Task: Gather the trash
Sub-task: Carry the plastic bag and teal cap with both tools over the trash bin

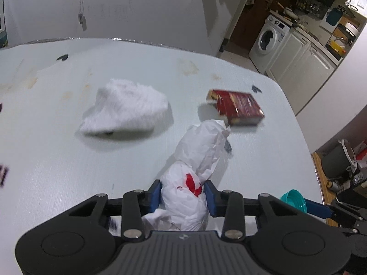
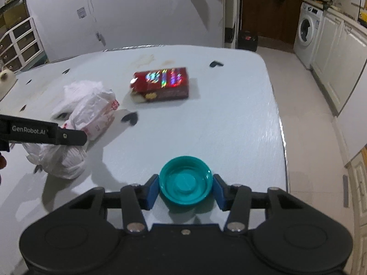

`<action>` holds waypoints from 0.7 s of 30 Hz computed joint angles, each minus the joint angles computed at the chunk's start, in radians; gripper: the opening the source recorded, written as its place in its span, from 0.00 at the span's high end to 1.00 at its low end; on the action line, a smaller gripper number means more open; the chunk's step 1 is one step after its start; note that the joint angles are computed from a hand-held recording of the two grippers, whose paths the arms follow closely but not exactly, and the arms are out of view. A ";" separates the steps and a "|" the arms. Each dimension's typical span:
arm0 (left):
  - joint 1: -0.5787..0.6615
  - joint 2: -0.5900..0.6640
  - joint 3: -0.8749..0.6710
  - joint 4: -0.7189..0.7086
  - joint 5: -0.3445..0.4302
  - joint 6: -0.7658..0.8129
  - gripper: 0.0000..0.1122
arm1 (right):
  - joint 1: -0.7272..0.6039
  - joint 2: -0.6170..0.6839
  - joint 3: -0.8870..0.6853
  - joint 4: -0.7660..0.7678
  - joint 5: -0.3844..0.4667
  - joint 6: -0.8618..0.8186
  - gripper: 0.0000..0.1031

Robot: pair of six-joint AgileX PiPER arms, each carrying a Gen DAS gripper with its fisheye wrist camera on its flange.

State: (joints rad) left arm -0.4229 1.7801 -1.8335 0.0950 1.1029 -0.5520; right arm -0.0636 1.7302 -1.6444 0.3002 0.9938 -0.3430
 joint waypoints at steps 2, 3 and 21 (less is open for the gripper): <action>-0.014 -0.046 0.049 0.003 -0.003 -0.011 0.64 | -0.008 -0.029 0.026 0.007 0.022 0.005 0.52; -0.022 -0.070 0.073 0.006 -0.006 -0.018 0.64 | -0.013 -0.042 0.037 0.009 0.035 0.006 0.52; -0.237 -0.283 0.175 0.124 0.074 -0.209 0.64 | -0.154 -0.291 0.141 0.088 0.221 -0.045 0.52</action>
